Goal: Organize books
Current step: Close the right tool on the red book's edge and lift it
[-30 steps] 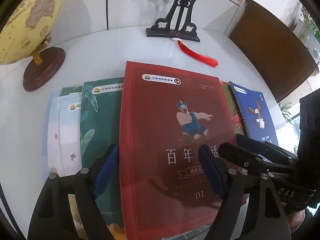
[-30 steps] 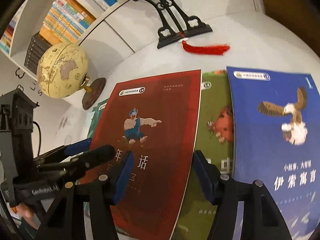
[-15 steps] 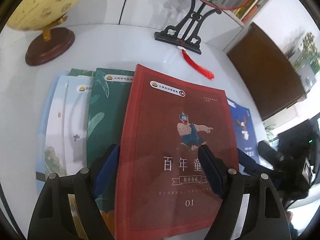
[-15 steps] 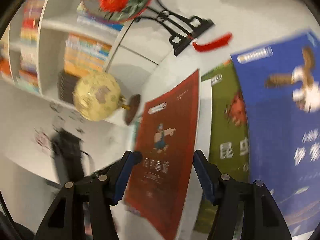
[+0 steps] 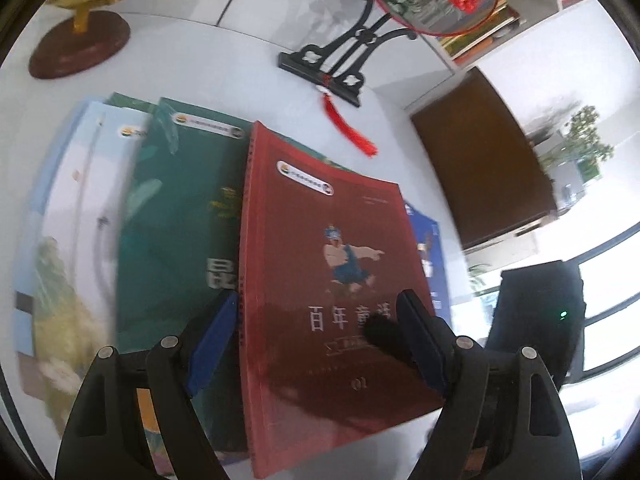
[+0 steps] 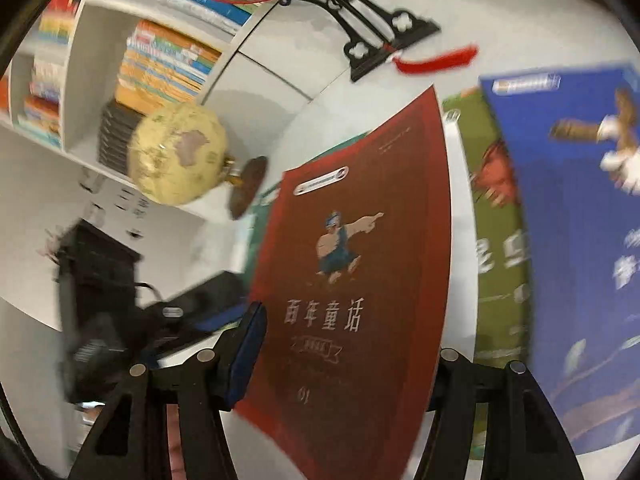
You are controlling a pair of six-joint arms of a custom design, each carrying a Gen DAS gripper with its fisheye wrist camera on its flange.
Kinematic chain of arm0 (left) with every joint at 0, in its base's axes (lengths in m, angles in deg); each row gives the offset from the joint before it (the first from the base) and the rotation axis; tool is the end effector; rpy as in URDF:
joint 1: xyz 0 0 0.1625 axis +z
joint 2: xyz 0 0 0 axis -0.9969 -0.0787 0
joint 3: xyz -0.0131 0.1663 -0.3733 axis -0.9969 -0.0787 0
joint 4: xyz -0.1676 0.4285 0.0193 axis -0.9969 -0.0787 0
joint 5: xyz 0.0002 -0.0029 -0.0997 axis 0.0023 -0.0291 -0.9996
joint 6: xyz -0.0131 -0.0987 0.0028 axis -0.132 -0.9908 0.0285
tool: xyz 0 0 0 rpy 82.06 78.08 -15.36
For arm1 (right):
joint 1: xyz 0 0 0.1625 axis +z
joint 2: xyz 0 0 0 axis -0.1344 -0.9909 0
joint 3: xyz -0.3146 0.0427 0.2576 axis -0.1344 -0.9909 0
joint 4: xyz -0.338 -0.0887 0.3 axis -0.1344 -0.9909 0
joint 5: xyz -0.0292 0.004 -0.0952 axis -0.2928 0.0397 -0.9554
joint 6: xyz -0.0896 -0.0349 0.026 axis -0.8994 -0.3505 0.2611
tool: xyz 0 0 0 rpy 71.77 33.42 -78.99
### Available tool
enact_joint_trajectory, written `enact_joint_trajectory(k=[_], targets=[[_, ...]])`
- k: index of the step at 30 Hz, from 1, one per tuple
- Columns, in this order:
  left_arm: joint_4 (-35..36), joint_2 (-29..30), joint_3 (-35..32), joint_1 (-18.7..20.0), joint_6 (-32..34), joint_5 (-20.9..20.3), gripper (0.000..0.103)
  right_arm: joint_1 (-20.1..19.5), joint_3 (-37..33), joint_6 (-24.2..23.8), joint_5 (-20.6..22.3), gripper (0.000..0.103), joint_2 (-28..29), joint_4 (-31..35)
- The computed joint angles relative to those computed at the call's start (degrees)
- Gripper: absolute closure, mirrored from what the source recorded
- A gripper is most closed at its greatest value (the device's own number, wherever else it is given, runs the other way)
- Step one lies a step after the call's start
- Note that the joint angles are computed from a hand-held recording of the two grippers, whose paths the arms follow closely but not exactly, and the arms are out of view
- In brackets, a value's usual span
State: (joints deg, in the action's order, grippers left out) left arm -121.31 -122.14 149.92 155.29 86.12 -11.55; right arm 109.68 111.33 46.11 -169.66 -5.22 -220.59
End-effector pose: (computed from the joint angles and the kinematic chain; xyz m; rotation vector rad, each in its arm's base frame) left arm -0.1256 -0.7304 0.2179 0.7522 3.0436 -0.0522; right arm 0.2312 -0.5939 0.0497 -0.3533 -2.8094 1.1538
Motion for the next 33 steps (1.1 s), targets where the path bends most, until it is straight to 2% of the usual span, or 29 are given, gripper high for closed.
enact_joint_trajectory(k=[2, 3, 6, 9, 10, 12, 13, 14, 15, 16, 18, 19, 21, 22, 27, 28, 30, 33], targets=[[-0.64, -0.09, 0.28, -0.07, -0.45, -0.72, 0.025, 1.51, -2.03, -3.05, -5.79, 0.042, 0.76, 3.73], [-1.04, 0.02, 0.32, -0.07, -0.69, -0.85, 0.025, 1.82, -2.6, -4.19, -7.26, 0.042, 1.18, 4.47], [-2.32, 0.98, 0.19, 0.19, -1.54, -0.79, 0.025, 1.4, -2.21, -5.32, -7.47, 0.041, 1.44, 3.34], [-4.36, 1.42, 0.33, 0.66, -2.63, -2.96, 0.025, 0.87, -0.93, -6.49, -7.46, 0.041, 1.15, 1.5], [-4.48, 1.7, 0.01, 1.14, -3.65, -4.73, 0.025, 0.67, -0.6, -6.72, -7.01, 0.041, 1.06, 0.84], [-2.71, 2.94, -1.91, 3.62, -7.08, -13.62, 0.025, 0.1, 0.48, -6.92, -6.1, 0.041, 0.7, -1.16], [-0.31, 4.12, -3.51, 4.11, -10.26, -16.69, 0.025, -0.18, 0.95, -6.81, -5.64, 0.04, 0.46, -1.9], [0.18, 4.14, -3.27, 4.52, -11.51, -17.37, 0.029, -0.57, 1.61, -6.57, -4.42, 0.04, 0.11, -2.6], [-1.25, 3.64, -2.01, 3.8, -10.37, -15.64, 0.03, -0.94, 2.03, -6.24, -3.31, 0.041, -0.18, -3.12], [-1.73, 3.03, -1.13, 2.58, -8.66, -11.76, 0.031, -0.93, 2.45, -5.95, -2.86, 0.041, -0.44, -3.48], [-3.81, 1.47, 1.53, -0.2, -6.35, -3.75, 0.043, -0.94, 2.33, -6.29, -2.82, 0.041, -0.55, -2.93], [-4.34, 1.17, 2.11, -0.97, -6.14, -1.13, 0.048, -0.77, 2.09, -6.48, -3.17, 0.041, -0.49, -2.51], [-5.5, 0.78, 3.09, -2.7, -5.28, 5.97, 0.079, -0.41, 1.7, -6.99, -4.26, 0.041, -0.58, -1.21], [-5.64, 0.81, 3.23, -3.28, -4.58, 8.37, 0.083, 0.0, 1.37, -7.35, -5.68, 0.041, -0.57, -0.32], [-8.74, -0.68, 6.7, -6.01, 1.22, 14.9, 0.085, 2.01, -0.54, -10.49, -12.65, 0.041, 0.1, 4.33], [-9.49, -1.51, 7.52, -5.85, 3.03, 15.58, 0.085, 2.85, -1.47, -11.91, -15.4, 0.041, 0.78, 5.55], [-11.2, -3.07, 9.67, -6.5, 5.14, 15.94, 0.085, 3.93, -2.54, -13.99, -19.0, 0.041, 1.8, 6.73], [-11.77, -4.83, 11.0, -6.81, 6.28, 15.3, 0.085, 4.72, -1.97, -15.26, -20.46, 0.042, 1.82, 5.19]])
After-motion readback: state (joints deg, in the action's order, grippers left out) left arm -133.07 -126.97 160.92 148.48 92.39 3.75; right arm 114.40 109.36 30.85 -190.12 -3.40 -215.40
